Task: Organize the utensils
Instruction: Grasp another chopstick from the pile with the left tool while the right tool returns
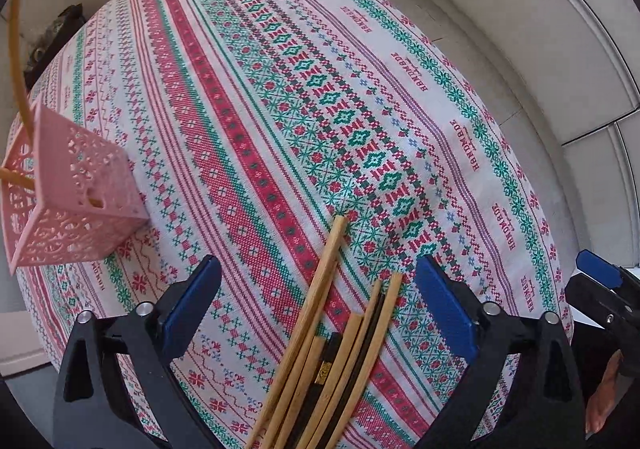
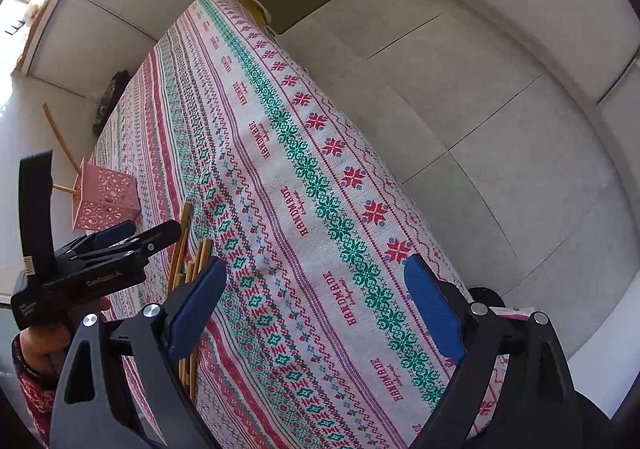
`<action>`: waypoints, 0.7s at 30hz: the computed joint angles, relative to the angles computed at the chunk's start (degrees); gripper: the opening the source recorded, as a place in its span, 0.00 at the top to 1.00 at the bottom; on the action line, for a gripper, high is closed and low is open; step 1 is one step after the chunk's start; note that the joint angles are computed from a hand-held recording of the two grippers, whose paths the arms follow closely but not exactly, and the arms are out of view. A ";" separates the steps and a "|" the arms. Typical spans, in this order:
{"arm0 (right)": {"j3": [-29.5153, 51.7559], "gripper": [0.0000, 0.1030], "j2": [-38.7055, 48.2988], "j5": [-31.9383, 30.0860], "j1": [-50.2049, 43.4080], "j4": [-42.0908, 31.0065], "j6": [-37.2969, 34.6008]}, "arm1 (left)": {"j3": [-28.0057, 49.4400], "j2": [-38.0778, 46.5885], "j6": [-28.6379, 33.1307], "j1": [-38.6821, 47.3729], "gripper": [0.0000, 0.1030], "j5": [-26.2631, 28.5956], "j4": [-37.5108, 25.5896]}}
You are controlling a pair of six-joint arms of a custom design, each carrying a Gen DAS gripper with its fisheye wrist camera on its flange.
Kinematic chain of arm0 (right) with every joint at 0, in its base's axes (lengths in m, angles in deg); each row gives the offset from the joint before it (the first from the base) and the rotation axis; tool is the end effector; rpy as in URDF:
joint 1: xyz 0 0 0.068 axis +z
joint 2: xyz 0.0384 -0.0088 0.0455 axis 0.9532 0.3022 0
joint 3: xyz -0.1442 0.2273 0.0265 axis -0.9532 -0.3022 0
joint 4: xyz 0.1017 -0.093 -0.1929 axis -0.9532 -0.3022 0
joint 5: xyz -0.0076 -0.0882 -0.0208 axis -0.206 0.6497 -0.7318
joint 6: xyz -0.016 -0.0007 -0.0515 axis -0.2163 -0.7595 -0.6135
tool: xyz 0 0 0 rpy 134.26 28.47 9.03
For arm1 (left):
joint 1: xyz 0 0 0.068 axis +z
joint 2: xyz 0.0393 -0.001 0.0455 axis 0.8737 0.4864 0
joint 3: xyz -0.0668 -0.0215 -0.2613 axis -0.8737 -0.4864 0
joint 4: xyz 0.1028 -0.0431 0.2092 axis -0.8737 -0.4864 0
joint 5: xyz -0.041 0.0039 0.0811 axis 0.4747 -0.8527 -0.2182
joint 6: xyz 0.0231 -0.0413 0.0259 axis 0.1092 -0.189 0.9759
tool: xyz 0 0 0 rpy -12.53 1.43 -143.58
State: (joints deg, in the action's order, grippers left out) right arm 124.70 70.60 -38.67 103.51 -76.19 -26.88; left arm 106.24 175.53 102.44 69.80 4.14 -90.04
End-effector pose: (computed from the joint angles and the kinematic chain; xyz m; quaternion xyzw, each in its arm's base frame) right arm 0.1933 0.1260 0.2528 0.1193 0.9632 0.2209 0.0958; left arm 0.2526 0.0370 0.2586 0.0978 0.9921 -0.0157 0.0766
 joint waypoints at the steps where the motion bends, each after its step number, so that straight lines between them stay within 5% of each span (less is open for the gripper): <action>1: -0.21 0.15 -0.24 -0.27 -0.48 -0.05 -0.05 | 0.25 0.68 -0.19 -0.29 0.16 -0.18 0.04; 16: -1.02 0.15 -0.30 -1.98 -1.83 -0.02 -0.22 | -2.02 6.69 0.34 2.41 0.46 0.18 5.28; 18: -1.01 0.15 -0.07 -2.04 -1.77 0.10 -0.08 | -4.02 6.28 -0.44 1.13 0.54 -0.82 7.95; 21: -0.78 0.15 0.50 -1.41 -1.30 0.19 0.25 | -4.39 5.13 0.86 2.12 0.81 -0.41 7.73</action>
